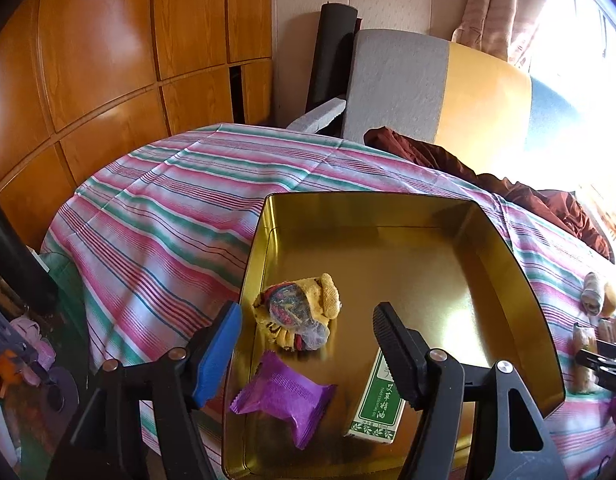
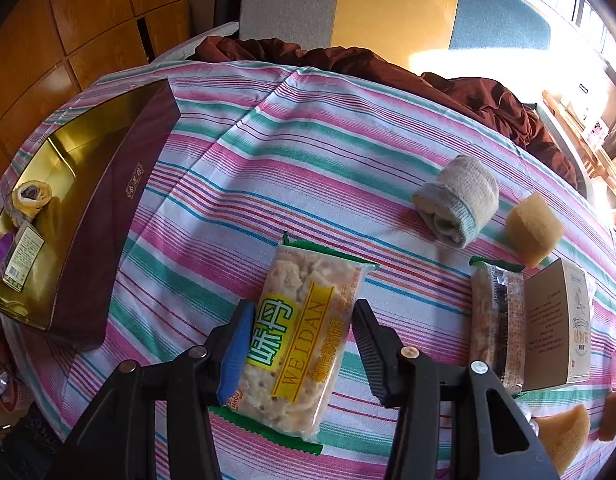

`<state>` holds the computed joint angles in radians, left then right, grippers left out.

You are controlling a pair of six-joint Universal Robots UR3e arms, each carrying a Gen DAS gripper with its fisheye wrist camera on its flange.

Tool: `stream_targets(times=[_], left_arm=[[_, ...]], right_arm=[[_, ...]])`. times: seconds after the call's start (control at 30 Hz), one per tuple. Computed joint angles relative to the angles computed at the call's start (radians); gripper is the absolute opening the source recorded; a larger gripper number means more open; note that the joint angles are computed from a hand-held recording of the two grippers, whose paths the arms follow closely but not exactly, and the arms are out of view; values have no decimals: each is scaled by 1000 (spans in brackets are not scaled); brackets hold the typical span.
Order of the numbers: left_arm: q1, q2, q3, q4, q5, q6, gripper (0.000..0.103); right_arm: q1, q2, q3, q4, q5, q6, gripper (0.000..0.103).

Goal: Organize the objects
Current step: 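Place the sock and cracker pack into the gold tray, opening both tools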

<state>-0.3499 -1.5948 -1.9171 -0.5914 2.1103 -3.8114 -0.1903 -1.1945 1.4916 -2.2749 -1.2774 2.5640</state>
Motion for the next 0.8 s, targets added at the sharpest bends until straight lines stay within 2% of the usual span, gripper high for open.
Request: stream_targets(times=[0.33,0.5,0.67,0.8], left_arm=[[-10,55,-53,4,-5,-17,70],[4,94,-98,21,-24,-28,71],[26,150,-144,21,-37,-34,73],[43,210,-194,13,-32,-39,73]], right_arm=[[80,-65,-23,16,116,86,50],[164,-60,-107,58,186,108,50],[301,66,-278,92,165,168,50],[407,250,-532,165,110,260,50]])
